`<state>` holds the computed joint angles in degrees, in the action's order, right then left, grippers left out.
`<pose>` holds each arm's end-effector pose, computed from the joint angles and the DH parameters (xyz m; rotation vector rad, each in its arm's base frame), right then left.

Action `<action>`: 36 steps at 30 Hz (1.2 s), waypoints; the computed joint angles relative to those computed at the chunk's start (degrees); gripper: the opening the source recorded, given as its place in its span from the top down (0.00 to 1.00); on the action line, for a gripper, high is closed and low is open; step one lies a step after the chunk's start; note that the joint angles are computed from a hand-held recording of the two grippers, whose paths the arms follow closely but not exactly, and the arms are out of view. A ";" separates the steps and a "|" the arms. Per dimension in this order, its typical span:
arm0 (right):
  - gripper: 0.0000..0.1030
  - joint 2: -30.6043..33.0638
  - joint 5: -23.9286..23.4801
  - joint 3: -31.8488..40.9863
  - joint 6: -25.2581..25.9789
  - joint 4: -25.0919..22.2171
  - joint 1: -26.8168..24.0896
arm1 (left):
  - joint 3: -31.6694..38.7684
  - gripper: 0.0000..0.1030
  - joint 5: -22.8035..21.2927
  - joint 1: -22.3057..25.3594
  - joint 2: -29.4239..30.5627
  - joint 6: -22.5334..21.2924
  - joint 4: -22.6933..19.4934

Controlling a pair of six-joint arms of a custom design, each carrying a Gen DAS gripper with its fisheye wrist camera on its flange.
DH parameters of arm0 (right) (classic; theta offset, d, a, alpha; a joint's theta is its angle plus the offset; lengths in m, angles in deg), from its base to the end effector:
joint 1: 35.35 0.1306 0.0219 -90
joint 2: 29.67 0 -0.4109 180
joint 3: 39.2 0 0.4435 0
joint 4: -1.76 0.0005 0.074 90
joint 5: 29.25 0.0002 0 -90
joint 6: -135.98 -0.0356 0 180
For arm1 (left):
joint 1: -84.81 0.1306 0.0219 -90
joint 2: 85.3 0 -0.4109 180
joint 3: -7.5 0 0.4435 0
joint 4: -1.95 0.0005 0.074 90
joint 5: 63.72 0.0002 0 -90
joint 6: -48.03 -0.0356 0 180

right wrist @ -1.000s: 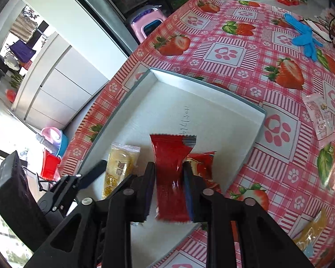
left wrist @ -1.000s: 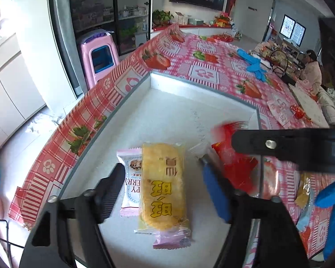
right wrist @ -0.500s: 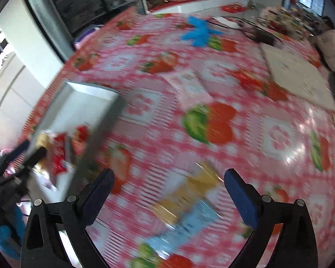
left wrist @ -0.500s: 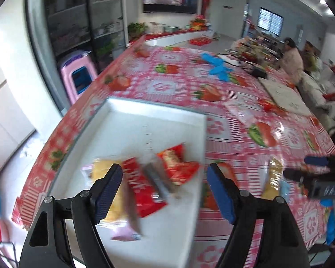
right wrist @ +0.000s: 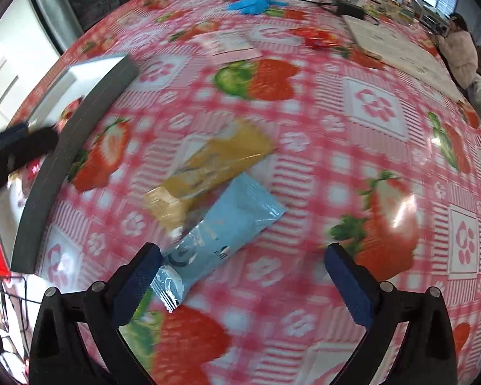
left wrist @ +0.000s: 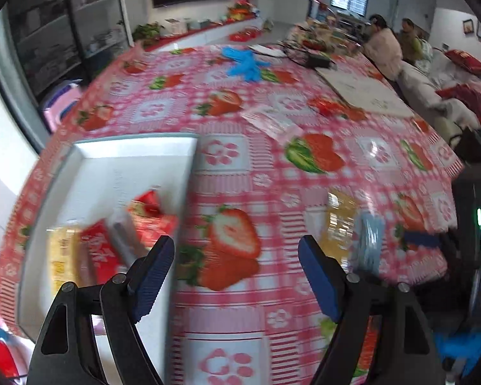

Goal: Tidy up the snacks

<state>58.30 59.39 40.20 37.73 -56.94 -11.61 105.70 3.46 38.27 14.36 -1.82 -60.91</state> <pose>0.4466 0.1968 0.3740 -0.3786 2.7348 0.1844 0.4088 -0.4121 0.4280 0.0250 2.5512 -0.0247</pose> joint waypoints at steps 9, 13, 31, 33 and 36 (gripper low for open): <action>0.01 0.99 -0.25 1.01 2.37 0.60 -9.81 | 9.00 0.18 1.65 -1.45 10.76 -1.42 -2.35; 0.01 -0.87 2.11 -1.61 1.06 4.34 -9.27 | 9.40 0.13 -1.68 -2.21 11.81 -1.90 -0.97; 0.01 2.00 2.07 -0.77 7.27 12.18 -8.87 | 13.12 0.03 -8.23 -2.83 15.21 -4.42 -1.31; 0.01 1.91 2.22 -0.98 7.31 12.65 -8.85 | 12.55 0.03 -7.07 -2.07 15.45 -2.98 -0.60; 0.01 1.74 2.47 -1.39 6.68 13.60 -8.96 | 9.54 0.01 -5.57 -0.75 14.08 0.04 2.63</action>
<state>60.03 61.86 38.81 44.41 -43.34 -20.57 115.24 -2.11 37.52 28.44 -1.77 -58.27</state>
